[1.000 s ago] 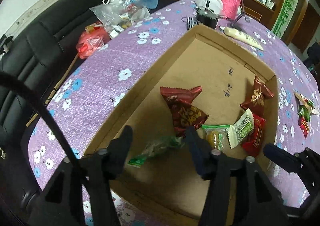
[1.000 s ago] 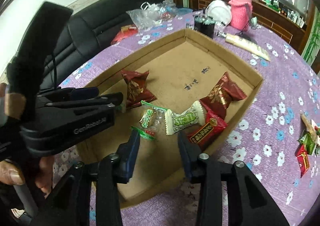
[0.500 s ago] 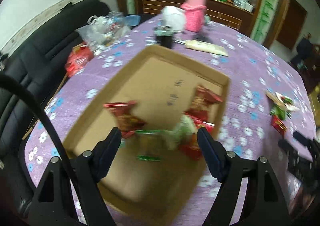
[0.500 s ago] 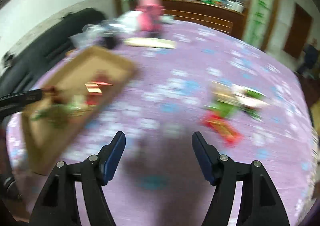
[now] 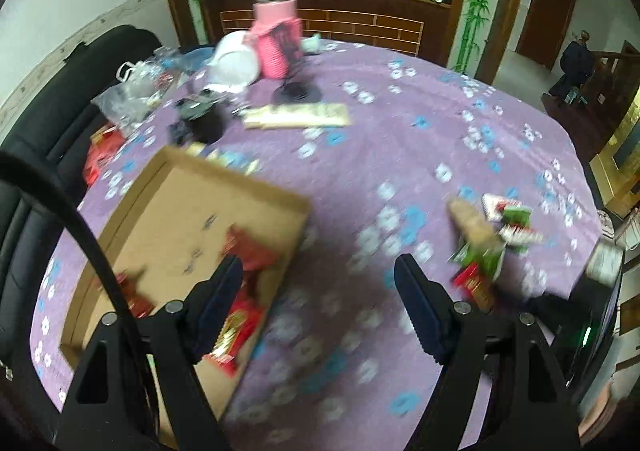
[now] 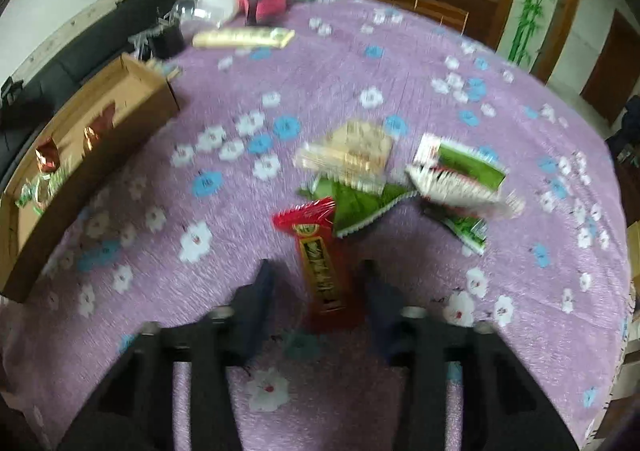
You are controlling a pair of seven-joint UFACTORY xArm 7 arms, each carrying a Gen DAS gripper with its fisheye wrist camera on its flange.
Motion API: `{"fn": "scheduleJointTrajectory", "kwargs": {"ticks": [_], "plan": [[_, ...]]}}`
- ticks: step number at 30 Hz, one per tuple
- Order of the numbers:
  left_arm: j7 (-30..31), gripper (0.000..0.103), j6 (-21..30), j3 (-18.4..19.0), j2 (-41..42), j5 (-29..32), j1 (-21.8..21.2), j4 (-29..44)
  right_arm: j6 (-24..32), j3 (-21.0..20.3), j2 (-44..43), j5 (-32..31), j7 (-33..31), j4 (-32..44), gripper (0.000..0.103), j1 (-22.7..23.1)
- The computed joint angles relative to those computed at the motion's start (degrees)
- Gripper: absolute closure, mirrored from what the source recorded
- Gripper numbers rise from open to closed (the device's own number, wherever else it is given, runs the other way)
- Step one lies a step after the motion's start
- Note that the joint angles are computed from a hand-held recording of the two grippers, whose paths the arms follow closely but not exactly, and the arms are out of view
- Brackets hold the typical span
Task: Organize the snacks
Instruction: 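Grasp a red snack bar with the right tool while the left tool grasps a beige cake bar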
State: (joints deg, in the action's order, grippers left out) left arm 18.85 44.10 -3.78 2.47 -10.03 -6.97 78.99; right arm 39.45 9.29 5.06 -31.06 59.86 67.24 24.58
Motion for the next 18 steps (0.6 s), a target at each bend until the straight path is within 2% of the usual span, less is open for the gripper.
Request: {"fn": "scheduleJointTrajectory", "kwargs": {"ticks": [2, 5, 9, 11, 18], "plan": [[-1.81, 0.024, 1.76, -0.98, 2.72, 0.55, -1.13, 3.54, -2.12, -0.16, -1.44, 0.61, 0.79, -1.94, 0.082, -0.39], [-3.82, 0.024, 6.69, -2.43, 7.99, -0.09, -2.86, 10.62, -5.74, 0.2, -4.66, 1.01, 4.04, -6.46, 0.083, -1.14], [-8.03, 0.024, 20.87, -3.78, 19.11, 0.56, -5.85, 25.6, -8.9, 1.42, -8.24, 2.88, 5.06, -11.2, 0.083, -2.4], [-10.98, 0.025, 26.16, -3.48, 23.63, 2.27, -7.62, 31.35, -9.73, 2.04, -9.22, 3.54, 4.72, -12.42, 0.083, -3.07], [-13.17, 0.025, 29.97, -3.33, 29.85, 4.76, -10.43, 38.06, -13.59, 3.29, -10.92, 4.03, 5.77, -15.2, 0.083, -5.14]]}}
